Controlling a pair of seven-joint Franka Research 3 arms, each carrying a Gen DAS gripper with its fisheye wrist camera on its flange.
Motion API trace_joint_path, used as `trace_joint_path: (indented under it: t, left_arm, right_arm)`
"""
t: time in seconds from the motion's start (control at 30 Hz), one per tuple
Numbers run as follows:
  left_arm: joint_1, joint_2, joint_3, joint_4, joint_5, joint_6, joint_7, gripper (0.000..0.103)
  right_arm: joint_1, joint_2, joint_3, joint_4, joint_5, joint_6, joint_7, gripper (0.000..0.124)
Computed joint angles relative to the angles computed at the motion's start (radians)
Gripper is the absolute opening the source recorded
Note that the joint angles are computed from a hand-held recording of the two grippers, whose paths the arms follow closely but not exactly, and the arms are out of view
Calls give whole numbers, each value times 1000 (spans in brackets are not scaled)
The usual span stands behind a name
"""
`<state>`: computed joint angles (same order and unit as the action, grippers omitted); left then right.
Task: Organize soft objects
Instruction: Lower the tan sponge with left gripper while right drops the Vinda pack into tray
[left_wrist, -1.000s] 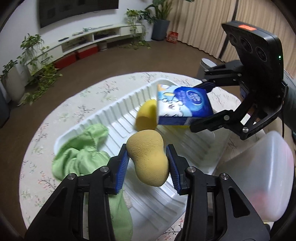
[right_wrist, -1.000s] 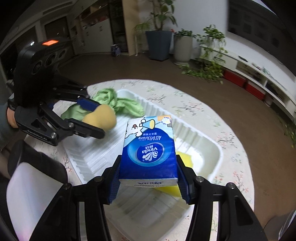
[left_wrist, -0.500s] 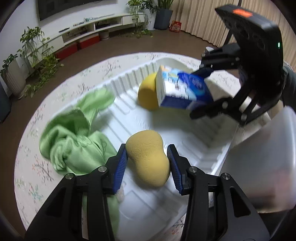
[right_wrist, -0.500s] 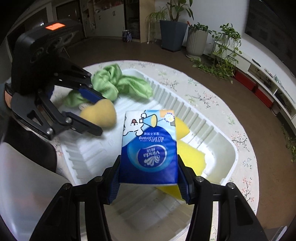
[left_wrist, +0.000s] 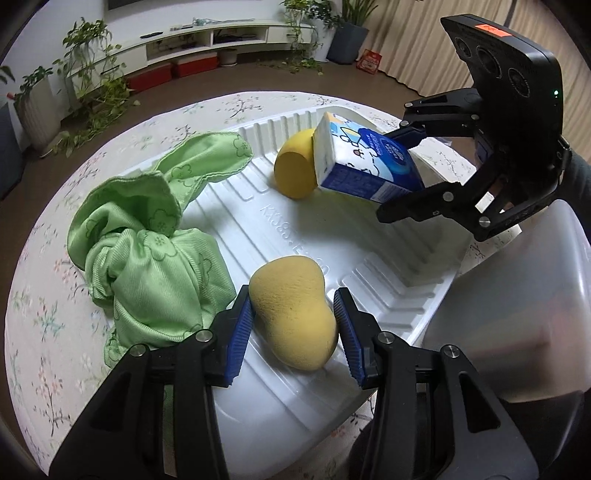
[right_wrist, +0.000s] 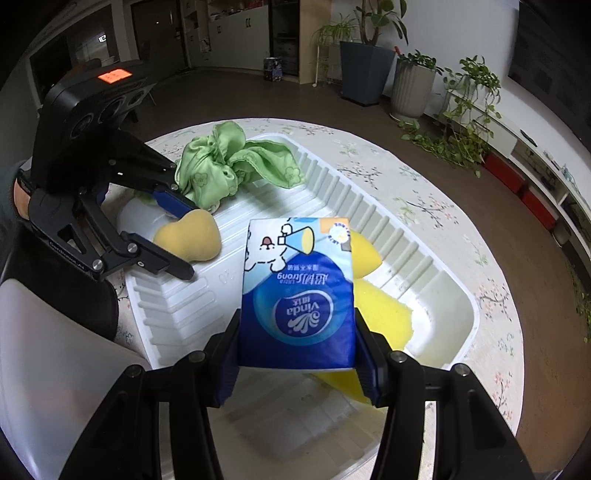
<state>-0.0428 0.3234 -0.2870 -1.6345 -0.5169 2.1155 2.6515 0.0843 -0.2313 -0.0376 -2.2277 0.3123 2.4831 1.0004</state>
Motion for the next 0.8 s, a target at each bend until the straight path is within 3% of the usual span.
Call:
trace_joint_path:
  t: [0.2,0.37,0.47,0.6,0.8]
  left_arm:
    - [3,5,-2,6,-15,1,-15,44]
    - [7,-7,-11,-10,-47,20,14,74]
    - [-3,-14,-9,-23,-46,44,15,82]
    - [-6,-20,-8,-32,-57,73,14,83]
    - [5,-30,-15,-35,-123,97,66,103]
  right_arm:
    - [3,9,0,10,7,2,5,57]
    - [-1,-14,-3,-6,4,3,-3,70]
    - [-4,-26,-4,-17,6,24,-1,72]
    - [-7,-38,-5,-29,6,41,1,74]
    - [-4,-62,-11,-50,18,69,-8,78]
